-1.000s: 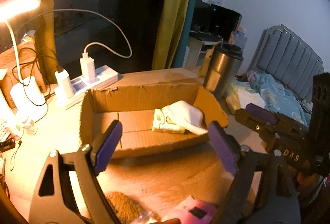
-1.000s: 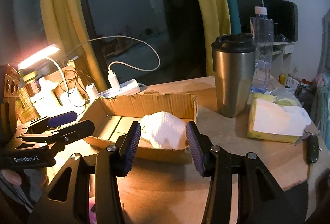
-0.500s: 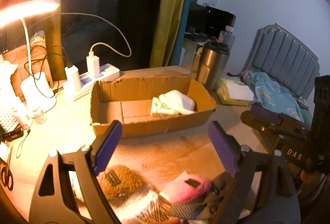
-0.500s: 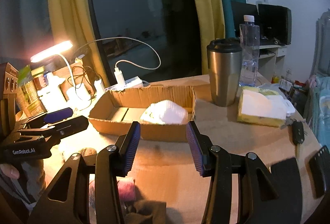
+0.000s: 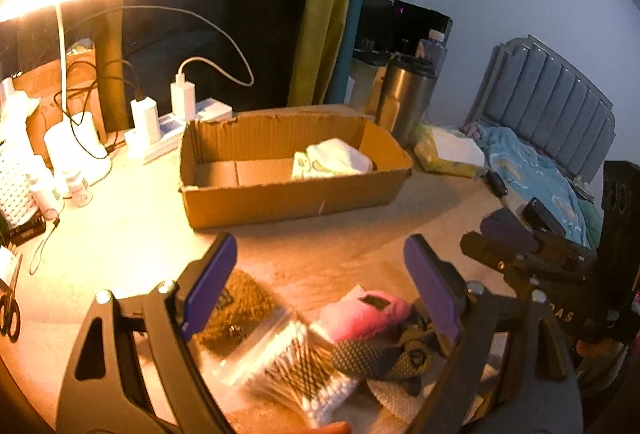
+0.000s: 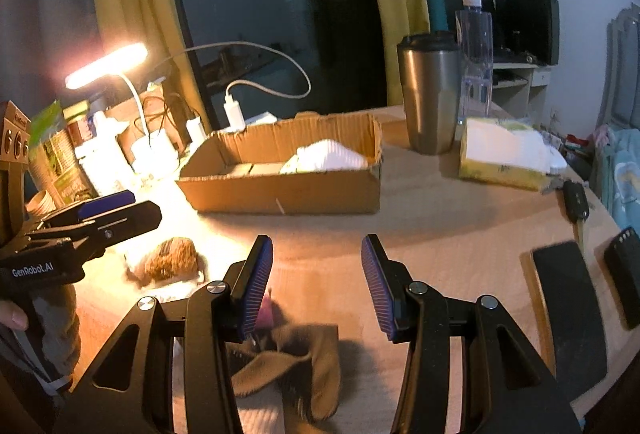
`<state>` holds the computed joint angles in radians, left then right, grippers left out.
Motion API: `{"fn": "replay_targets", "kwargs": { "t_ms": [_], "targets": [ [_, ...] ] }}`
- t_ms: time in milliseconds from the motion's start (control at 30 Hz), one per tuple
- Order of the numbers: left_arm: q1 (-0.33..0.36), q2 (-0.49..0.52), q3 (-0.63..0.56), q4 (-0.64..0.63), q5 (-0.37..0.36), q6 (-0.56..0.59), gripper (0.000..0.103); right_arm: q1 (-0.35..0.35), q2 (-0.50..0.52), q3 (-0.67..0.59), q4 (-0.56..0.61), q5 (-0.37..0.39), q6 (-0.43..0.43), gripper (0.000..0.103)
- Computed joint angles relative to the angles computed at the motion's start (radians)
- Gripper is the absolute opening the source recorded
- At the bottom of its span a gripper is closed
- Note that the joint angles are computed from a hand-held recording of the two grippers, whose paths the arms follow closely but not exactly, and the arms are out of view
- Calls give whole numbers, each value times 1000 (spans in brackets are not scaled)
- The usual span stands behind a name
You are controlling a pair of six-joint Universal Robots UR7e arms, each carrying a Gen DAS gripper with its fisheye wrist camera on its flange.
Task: Organize soft objects
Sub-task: 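Grasp the dark gray dotted glove with the right tool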
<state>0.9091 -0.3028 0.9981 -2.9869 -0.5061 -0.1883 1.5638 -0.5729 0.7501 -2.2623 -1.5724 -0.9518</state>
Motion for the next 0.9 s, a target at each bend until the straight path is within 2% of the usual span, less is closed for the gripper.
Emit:
{"fn": "replay_targets", "kwargs": {
  "t_ms": [467,733,900],
  "targets": [
    [3,-38,114,33,-18,-97,87,-17,-55,141,-22,-72,-4,49],
    [6,-42,124,55,-17,-118,87,-22,-38,137,15,-141,4,49],
    [6,-31,97,108,-10,-136,87,-24,-30,127,37,-144,9,50]
  ]
}}
